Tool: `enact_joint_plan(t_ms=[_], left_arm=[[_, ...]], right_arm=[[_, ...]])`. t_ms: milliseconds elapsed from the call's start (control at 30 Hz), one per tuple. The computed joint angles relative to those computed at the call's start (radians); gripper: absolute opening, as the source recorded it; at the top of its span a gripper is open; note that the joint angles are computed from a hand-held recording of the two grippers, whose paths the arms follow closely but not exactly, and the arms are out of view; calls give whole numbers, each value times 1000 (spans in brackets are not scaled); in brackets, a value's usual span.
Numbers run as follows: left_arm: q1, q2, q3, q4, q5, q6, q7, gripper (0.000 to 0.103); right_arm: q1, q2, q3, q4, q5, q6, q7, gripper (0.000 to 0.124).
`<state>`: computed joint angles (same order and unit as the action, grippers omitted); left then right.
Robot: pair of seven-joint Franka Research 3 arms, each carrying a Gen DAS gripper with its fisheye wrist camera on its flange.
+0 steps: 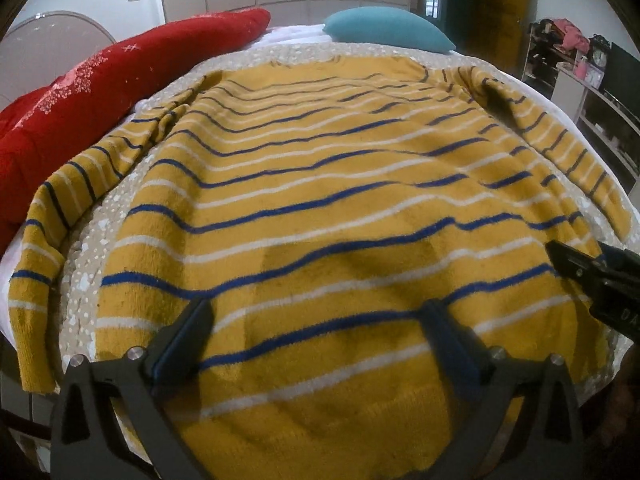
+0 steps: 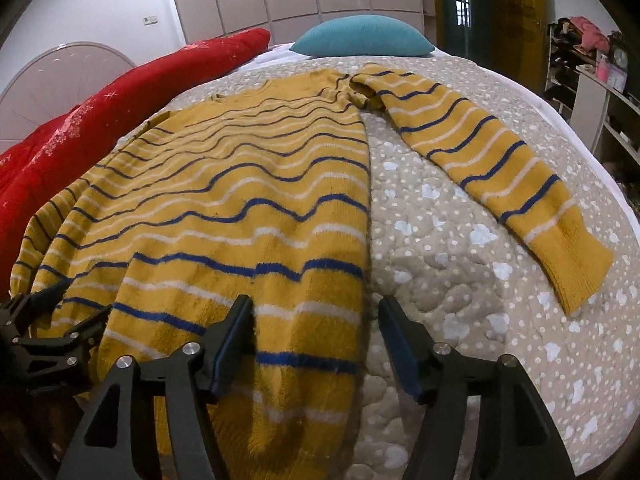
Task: Fold small clothes
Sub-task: 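Move the right tool toward the sweater's sleeve cuff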
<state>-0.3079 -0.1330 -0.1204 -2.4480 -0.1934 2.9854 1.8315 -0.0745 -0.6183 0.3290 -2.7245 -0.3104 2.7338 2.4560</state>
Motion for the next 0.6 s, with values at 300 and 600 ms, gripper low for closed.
enact_joint_plan(t_ms=[300,600], left_arm=[[23,-8,-19,-2,70,-17,-53,103],[26,-10,-20,-14,114,3,-96,103]], right_arm=[[-73,-4,92,-12,-108,40,103,77],[-135,-27,165,-30,-189,76,209,80]])
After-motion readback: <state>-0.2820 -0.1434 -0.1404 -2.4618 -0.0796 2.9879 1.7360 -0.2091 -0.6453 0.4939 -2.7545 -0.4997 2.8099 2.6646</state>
